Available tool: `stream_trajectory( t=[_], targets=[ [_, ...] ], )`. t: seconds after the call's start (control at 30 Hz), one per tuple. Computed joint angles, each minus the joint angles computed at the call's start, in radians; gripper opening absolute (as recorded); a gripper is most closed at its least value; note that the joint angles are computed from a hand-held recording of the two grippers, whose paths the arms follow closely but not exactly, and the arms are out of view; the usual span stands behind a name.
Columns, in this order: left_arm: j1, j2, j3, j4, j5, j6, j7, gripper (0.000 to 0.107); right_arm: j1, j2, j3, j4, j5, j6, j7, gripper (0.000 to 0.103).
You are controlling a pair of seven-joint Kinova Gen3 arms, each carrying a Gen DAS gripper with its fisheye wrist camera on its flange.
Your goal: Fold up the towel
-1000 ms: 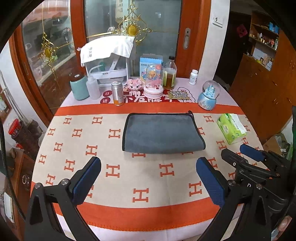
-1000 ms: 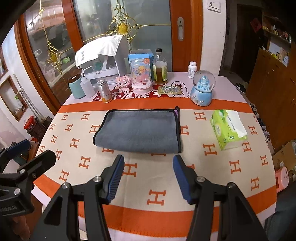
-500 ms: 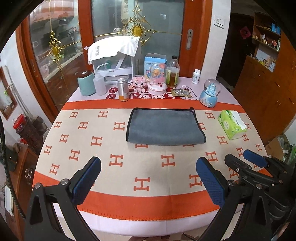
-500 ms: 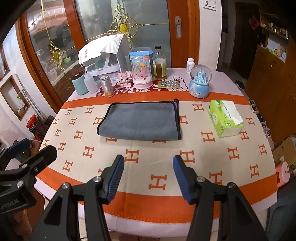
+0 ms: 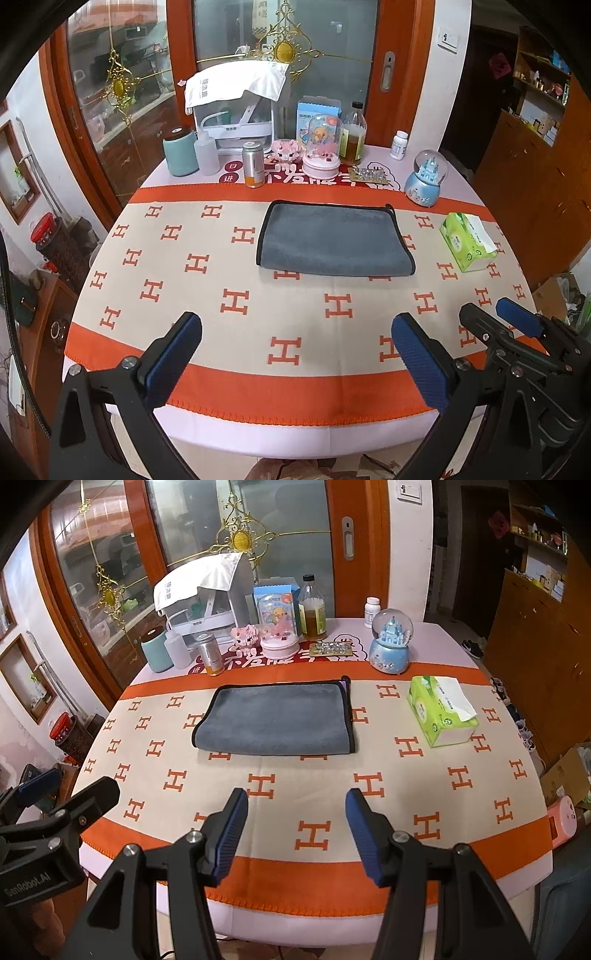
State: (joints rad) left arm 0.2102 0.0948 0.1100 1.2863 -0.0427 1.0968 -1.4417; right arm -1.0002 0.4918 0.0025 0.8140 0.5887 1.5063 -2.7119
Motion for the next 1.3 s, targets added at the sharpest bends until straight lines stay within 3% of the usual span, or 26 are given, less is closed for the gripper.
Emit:
stream_trajectory(
  t=[0.57, 1.3],
  targets=[
    [0.004, 0.014, 0.002, -0.012, 0.015, 0.026, -0.02, 0.102, -0.021, 0.032, 0.02, -0.06, 0.009, 0.063, 0.012, 0.055],
    [0.006, 0.018, 0.001, -0.011, 0.016, 0.026, -0.022, 0.102, -0.041, 0.045, 0.035, -0.086, 0.026, 0.073, 0.035, 0.055]
  ],
)
